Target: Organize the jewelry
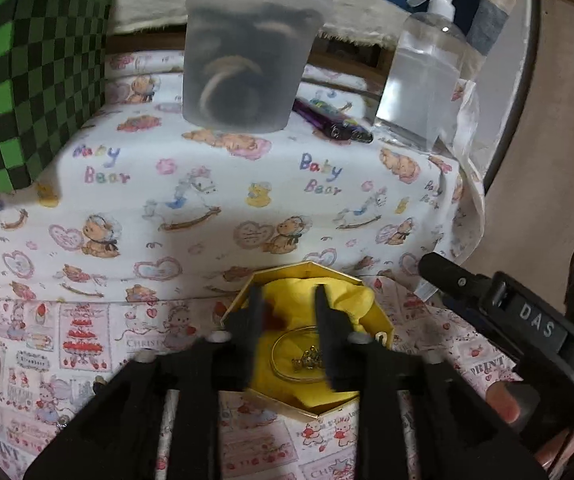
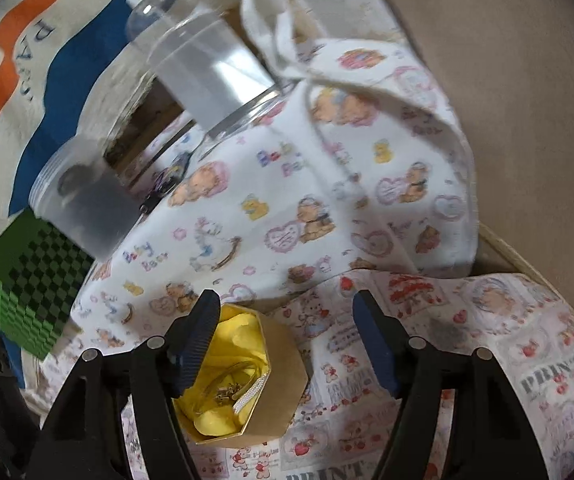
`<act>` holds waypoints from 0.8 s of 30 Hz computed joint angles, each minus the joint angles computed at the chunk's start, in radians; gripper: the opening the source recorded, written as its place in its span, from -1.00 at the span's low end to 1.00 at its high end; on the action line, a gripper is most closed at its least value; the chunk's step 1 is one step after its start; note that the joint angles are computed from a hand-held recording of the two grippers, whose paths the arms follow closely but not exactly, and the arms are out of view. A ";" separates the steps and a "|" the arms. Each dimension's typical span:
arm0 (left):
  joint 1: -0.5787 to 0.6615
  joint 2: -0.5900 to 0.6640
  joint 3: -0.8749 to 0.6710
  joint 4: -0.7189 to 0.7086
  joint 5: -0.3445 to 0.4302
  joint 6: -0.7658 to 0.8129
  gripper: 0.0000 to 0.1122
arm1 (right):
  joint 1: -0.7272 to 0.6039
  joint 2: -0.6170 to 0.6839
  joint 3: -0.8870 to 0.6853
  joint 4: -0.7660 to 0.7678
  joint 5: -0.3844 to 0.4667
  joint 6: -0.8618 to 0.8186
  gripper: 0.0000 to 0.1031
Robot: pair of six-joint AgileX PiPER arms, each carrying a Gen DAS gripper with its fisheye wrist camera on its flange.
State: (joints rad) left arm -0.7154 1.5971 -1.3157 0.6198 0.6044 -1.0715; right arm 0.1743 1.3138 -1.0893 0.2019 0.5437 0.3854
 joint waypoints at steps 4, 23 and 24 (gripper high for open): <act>-0.059 -0.065 0.049 0.200 0.069 -0.135 0.10 | 0.049 -0.046 0.008 -0.146 -0.020 0.107 0.45; -0.242 -0.567 0.416 0.487 0.476 -0.330 0.75 | 0.360 -0.167 0.017 -0.659 0.002 0.448 0.64; -0.240 -0.584 0.428 0.476 0.482 -0.327 0.75 | 0.386 -0.168 0.019 -0.715 0.012 0.488 0.64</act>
